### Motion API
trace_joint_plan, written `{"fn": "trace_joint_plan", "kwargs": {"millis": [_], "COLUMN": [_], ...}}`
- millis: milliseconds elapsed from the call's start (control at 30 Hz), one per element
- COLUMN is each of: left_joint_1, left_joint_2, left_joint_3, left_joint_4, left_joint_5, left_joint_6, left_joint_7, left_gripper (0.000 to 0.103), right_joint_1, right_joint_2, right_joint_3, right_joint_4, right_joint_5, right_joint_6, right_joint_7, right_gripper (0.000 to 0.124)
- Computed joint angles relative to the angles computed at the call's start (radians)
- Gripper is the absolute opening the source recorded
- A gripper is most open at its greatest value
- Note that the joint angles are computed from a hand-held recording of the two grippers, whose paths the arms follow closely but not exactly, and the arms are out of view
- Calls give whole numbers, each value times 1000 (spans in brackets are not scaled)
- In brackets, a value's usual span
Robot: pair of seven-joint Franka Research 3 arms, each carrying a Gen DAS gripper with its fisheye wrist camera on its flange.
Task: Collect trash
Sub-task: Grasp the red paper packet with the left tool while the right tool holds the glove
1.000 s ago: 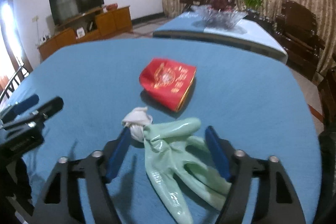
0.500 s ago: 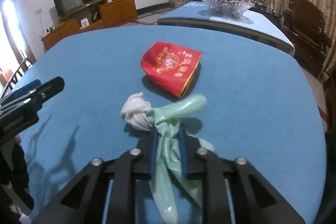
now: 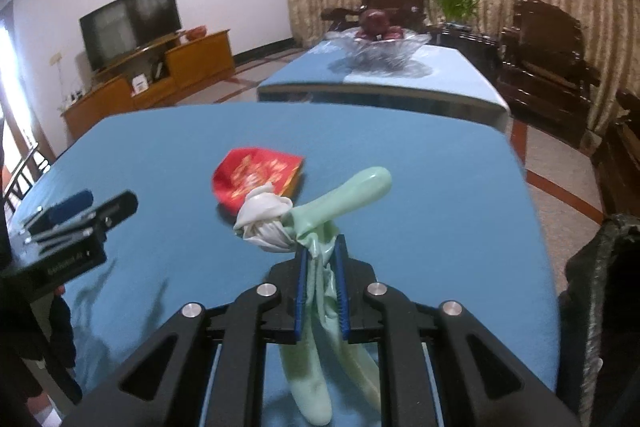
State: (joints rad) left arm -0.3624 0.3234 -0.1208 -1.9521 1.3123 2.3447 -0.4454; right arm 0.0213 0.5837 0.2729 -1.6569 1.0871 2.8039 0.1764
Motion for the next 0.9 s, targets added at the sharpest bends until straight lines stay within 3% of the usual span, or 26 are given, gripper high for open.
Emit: {"fn": "trace_joint_plan", "kwargs": {"millis": [367, 667, 900], "left_joint_1": [-16, -62, -62], "left_joint_2": [178, 349, 429], "left_joint_3": [48, 111, 136], "left_joint_4": [227, 452, 547], "left_joint_5": [-28, -160, -310], "left_joint_6": [91, 118, 128], "left_joint_7": [121, 304, 433], "left_gripper": [87, 87, 87], "right_joint_1": [-9, -35, -46], "right_joint_2": [110, 176, 201], "right_joint_3": [-27, -7, 8], "right_joint_4": [162, 239, 265], "right_joint_5": [-118, -203, -231], "right_joint_6": [-1, -7, -12], "right_joint_7": [168, 257, 280], "right_gripper": [13, 13, 13]}}
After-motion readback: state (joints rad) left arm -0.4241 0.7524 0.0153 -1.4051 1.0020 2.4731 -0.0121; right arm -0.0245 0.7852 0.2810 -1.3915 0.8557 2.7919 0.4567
